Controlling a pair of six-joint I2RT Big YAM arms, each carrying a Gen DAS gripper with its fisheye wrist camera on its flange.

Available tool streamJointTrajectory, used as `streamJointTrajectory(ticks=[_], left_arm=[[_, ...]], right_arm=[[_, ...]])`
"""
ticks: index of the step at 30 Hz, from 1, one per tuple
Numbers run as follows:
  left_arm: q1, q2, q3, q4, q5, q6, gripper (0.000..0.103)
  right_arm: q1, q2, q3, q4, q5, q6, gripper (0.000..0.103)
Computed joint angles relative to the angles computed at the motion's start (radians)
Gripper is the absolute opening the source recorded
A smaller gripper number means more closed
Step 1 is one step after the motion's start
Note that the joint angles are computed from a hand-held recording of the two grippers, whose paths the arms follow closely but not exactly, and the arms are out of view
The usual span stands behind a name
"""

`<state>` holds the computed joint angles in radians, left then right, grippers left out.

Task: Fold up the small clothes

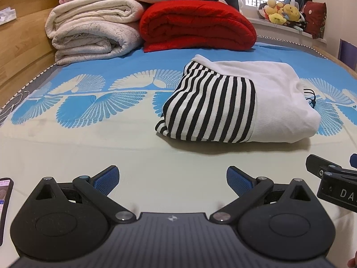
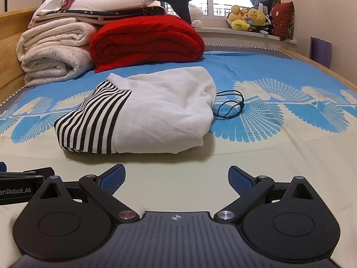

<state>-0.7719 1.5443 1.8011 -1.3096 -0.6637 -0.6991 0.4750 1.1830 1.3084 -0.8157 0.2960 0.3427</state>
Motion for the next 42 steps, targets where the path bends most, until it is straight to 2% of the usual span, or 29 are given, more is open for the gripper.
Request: streamJointTrajectory(ticks=[42], left_arm=[[-0.002, 0.012, 0.011, -0.025, -0.006, -0.019, 0.102]], right_arm=[[0.009, 0.0, -0.001, -0.002, -0.009, -0.008, 0.098]])
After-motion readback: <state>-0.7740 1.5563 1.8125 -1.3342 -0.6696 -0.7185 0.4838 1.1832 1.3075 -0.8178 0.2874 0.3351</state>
